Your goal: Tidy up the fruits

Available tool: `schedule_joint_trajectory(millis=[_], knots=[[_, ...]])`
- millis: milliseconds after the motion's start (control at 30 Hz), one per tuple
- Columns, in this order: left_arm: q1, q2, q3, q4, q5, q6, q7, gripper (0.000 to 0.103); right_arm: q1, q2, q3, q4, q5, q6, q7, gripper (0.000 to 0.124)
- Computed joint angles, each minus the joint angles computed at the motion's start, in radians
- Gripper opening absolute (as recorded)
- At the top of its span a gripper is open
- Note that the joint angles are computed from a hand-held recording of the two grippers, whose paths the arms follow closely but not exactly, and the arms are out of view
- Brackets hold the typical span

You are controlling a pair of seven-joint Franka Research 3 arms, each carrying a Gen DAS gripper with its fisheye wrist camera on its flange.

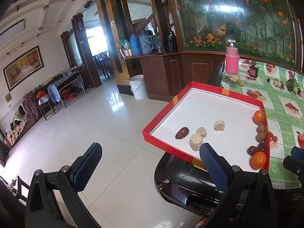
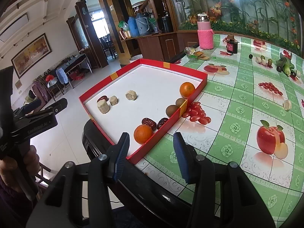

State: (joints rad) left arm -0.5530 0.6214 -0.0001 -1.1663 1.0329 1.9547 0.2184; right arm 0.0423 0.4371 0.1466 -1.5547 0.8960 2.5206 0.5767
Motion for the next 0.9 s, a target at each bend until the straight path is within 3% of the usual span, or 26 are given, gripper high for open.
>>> schedule_joint_trajectory(millis=[900], knots=[[0.013, -0.025, -0.015, -0.041, -0.006, 0.004, -0.006, 0.103, 0.000, 0.003, 0.000, 0.003, -0.006, -0.005, 0.007, 0.050]])
